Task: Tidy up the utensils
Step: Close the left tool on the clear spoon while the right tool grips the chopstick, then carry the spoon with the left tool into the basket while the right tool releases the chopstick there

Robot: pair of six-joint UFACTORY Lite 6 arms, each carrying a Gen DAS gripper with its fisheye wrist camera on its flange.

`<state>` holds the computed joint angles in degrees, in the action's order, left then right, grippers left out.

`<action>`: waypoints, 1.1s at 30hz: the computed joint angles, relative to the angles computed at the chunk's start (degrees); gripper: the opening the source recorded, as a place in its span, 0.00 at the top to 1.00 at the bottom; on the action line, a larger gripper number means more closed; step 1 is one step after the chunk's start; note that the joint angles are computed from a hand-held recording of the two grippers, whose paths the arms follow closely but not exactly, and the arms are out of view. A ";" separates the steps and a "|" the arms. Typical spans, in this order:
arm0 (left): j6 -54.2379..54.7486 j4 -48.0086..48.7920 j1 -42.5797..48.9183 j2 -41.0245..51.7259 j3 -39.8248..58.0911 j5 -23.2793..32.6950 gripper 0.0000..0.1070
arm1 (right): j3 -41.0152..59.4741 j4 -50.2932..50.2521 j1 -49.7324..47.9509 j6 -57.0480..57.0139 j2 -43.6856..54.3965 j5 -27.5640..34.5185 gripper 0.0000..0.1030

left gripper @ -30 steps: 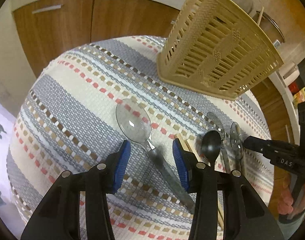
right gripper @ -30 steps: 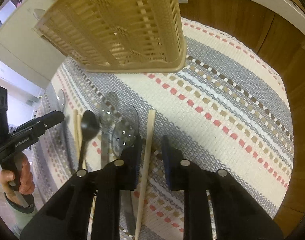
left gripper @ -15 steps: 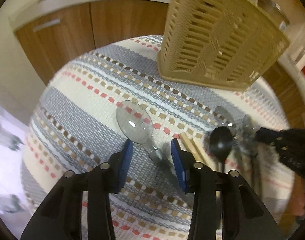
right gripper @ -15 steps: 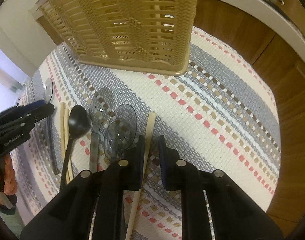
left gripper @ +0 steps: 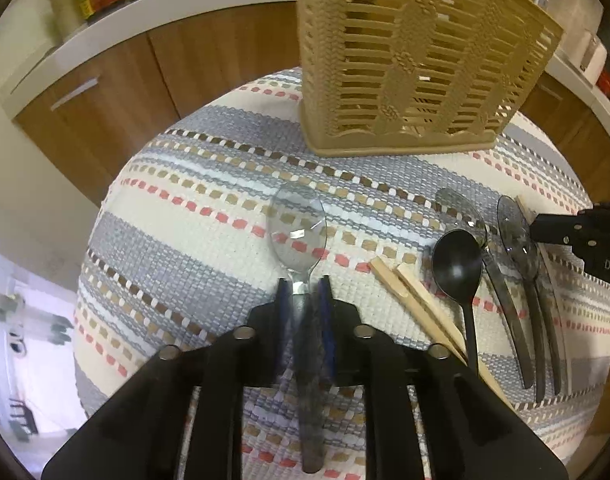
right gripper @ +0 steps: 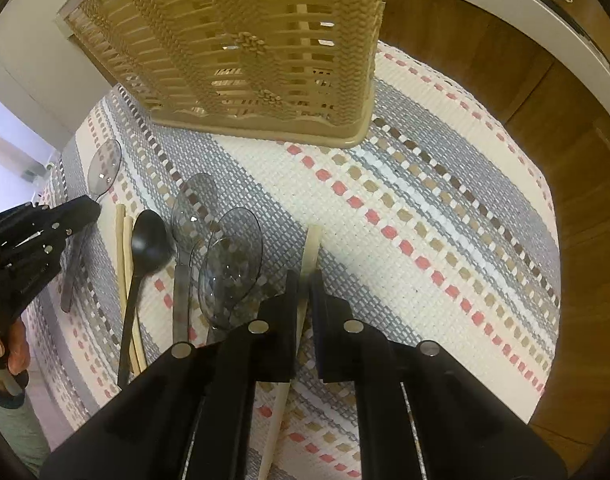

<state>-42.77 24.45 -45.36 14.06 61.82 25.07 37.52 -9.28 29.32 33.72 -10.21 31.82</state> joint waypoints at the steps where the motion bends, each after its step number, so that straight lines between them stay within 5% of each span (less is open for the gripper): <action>1: -2.14 2.51 -0.84 1.07 1.17 1.12 0.81 | 0.53 -0.94 0.52 0.90 0.71 0.14 0.94; 3: -4.42 5.20 -1.86 2.69 2.87 2.51 0.82 | 2.16 -3.65 2.22 3.88 3.00 0.38 0.94; 4: -4.33 5.22 -2.13 3.07 3.40 2.68 0.91 | 2.29 -4.33 2.63 4.73 3.29 0.28 0.95; 8: -11.44 11.94 -4.30 2.22 2.36 3.11 0.91 | 0.11 -5.77 3.65 7.43 1.25 -1.48 0.96; 13: -24.42 21.98 -5.45 -8.46 -5.19 -1.18 0.91 | -4.68 -4.41 3.07 5.04 -9.90 -1.83 0.96; 20: -40.27 35.80 -6.01 -22.83 -6.69 -3.97 0.91 | -2.52 -14.13 9.65 14.39 -24.76 5.97 0.96; 28: -70.22 67.82 -6.29 -20.27 1.99 -3.22 0.91 | 8.97 -21.08 7.83 15.41 -29.41 9.72 0.96; 33: -88.68 87.47 -0.67 -12.93 11.72 -7.75 0.91 | 17.53 -27.11 4.29 17.05 -25.74 7.38 0.96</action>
